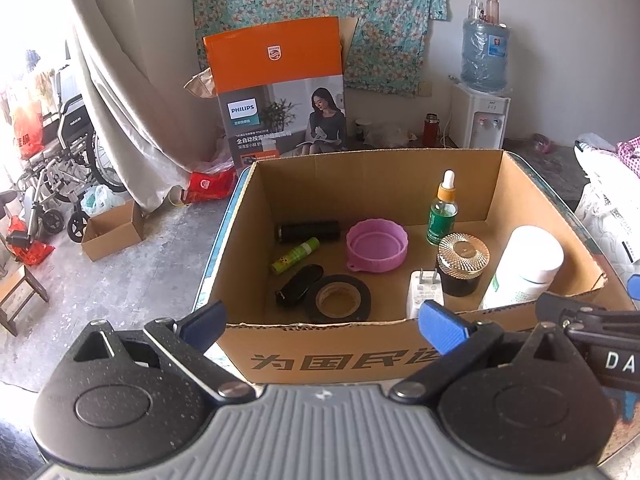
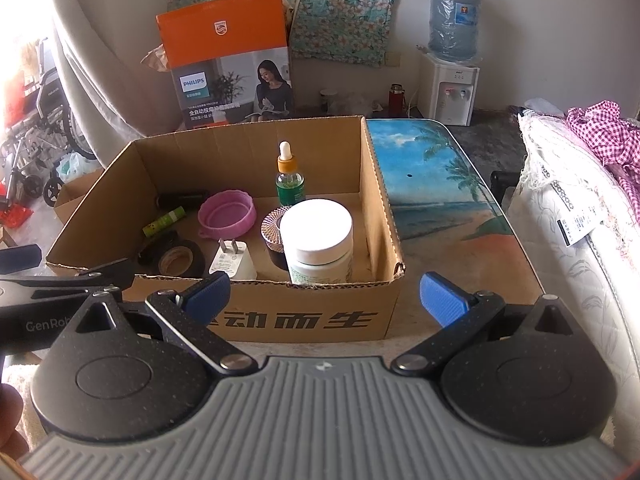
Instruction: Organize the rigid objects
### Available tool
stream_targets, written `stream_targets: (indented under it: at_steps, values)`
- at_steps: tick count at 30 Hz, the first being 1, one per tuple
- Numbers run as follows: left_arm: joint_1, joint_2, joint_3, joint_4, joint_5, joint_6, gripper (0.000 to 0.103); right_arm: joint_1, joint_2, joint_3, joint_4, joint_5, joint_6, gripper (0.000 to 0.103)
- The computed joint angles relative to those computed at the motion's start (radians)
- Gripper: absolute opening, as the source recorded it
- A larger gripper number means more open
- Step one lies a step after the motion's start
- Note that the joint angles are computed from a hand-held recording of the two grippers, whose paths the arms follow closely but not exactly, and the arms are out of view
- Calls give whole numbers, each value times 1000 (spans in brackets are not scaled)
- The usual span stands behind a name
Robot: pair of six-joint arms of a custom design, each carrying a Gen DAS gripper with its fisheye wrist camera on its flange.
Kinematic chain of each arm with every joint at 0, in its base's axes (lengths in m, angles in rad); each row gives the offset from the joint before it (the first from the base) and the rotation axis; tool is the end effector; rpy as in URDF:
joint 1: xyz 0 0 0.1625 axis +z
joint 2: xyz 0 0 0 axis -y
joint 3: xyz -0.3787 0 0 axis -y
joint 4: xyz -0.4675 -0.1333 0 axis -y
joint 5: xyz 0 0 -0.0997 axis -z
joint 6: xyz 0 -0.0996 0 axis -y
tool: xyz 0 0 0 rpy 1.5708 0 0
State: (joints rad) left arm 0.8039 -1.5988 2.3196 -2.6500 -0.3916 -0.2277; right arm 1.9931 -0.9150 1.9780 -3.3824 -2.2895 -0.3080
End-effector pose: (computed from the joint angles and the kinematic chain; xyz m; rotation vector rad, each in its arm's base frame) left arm -0.1481 -0.4785 0.2319 0.3079 2.0513 -0.9850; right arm 0.3004 -0.5034 0.0671 0.5053 -2.2741 0.9533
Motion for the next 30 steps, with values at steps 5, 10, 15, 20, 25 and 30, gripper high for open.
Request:
stream_targets:
  at_steps: [5, 10, 15, 20, 25, 30]
  values:
    - [3, -1, -2, 13, 2, -8, 103, -2, 0, -2, 7, -1, 2, 102]
    - [4, -4, -2, 11, 8, 1, 103, -1, 1, -5, 13, -2, 0, 102]
    - [4, -3, -3, 10, 10, 4, 103, -1, 3, -7, 12, -3, -2, 102]
    - [3, -2, -5, 10, 12, 6, 103, 0, 3, -7, 13, -3, 1, 102]
    - [3, -9, -7, 29, 10, -6, 103, 0, 4, -8, 16, -5, 0, 102]
    - [4, -10, -9, 40, 7, -17, 103, 2, 6, -11, 17, -6, 1, 102]
